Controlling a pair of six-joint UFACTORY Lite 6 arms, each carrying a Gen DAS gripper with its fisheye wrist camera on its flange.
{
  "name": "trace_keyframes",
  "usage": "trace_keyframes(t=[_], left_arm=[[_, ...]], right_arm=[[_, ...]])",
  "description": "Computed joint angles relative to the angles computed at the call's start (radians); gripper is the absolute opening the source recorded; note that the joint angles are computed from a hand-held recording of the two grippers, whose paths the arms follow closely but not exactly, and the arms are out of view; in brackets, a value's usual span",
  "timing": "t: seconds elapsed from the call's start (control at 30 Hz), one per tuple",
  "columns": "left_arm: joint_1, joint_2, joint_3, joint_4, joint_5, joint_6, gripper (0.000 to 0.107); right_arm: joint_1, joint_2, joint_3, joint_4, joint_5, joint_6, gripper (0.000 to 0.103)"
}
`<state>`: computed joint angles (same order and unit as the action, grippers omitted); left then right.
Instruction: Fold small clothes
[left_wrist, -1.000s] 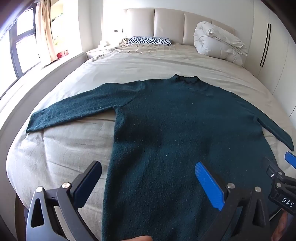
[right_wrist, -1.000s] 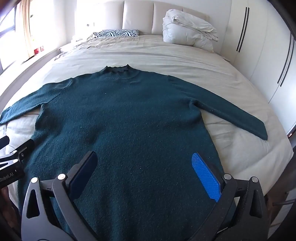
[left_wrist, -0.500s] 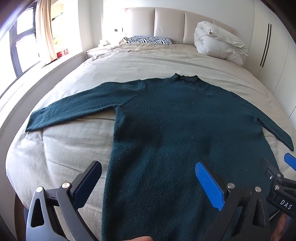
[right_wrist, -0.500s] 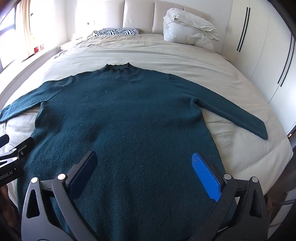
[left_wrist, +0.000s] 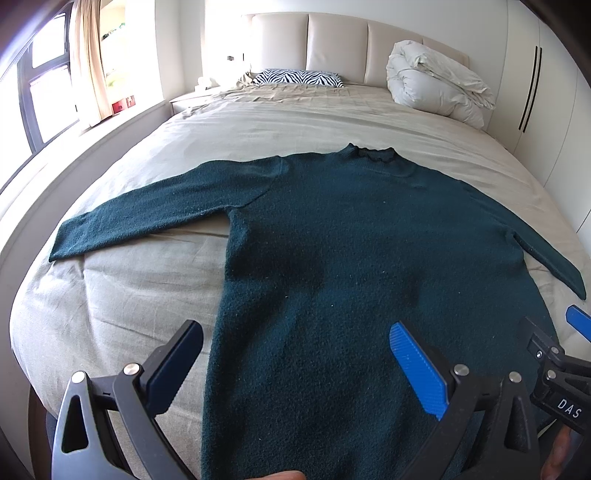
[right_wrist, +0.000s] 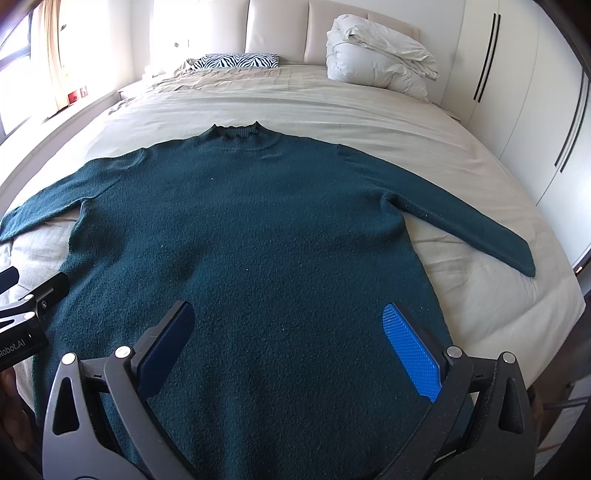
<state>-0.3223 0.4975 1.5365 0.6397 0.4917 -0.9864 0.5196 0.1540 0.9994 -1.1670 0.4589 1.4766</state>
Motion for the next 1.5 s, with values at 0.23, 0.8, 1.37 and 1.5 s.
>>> trace_keyframes(t=[0.23, 0.8, 1.37, 1.5], left_arm=[[0.004, -0.005, -0.004, -0.013, -0.003, 0.012, 0.103], [0.007, -0.011, -0.013, -0.018, -0.011, 0.016, 0.103], [0.001, -0.013, -0.020, -0.028, -0.015, 0.018, 0.103], [0.000, -0.018, -0.030, -0.031, -0.023, 0.014, 0.103]], right_arm=[[-0.001, -0.003, -0.022, -0.035, -0.008, 0.037, 0.103], [-0.010, 0.004, -0.002, 0.007, -0.011, -0.011, 0.103], [-0.013, -0.003, -0.015, -0.001, -0.014, -0.006, 0.103], [-0.013, -0.003, -0.015, -0.001, -0.014, -0.007, 0.103]])
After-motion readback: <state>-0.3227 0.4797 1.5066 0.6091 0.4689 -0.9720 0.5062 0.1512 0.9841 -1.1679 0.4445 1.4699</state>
